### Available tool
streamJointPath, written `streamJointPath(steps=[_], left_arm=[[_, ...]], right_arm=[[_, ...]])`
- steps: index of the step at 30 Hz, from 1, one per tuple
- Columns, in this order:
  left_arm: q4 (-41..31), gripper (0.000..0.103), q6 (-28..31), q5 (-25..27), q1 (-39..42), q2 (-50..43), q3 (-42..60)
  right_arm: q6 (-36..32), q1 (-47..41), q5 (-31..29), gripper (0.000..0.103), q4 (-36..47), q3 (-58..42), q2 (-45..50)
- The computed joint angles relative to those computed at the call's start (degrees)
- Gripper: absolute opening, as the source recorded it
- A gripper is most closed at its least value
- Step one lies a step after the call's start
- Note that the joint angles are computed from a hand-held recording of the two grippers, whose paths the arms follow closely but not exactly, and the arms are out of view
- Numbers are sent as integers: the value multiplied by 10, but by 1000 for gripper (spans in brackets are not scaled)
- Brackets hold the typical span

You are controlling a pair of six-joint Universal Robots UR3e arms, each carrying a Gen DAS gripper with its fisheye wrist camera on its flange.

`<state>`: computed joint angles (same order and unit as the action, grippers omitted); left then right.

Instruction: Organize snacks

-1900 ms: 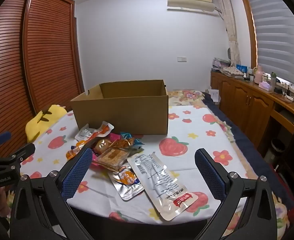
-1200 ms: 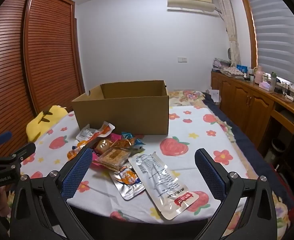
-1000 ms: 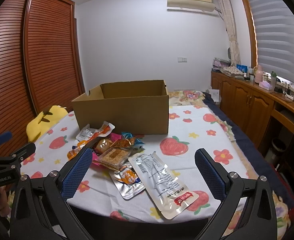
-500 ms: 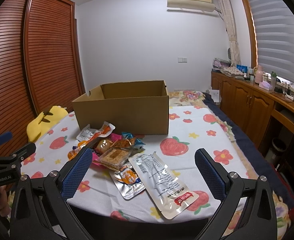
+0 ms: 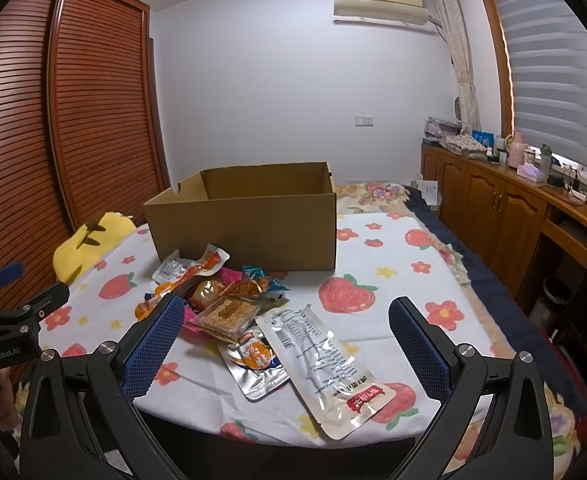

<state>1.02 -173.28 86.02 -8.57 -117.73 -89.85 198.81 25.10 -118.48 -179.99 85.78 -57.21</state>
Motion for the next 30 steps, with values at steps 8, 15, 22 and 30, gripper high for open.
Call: streamJointPath(steps=[8, 15, 22, 30], left_arm=[[-3, 103, 0, -2, 2, 3, 1], [-12, 103, 2, -7, 5, 7, 6], [-12, 103, 3, -8, 3, 2, 4], [-18, 103, 8, -11, -1, -22, 16]], right_arm=[[-3, -5, 4, 103, -4, 3, -1], [1, 1, 0, 103, -3, 2, 0], [2, 0, 3, 103, 0, 3, 0], [7, -9, 23, 103, 4, 9, -5]])
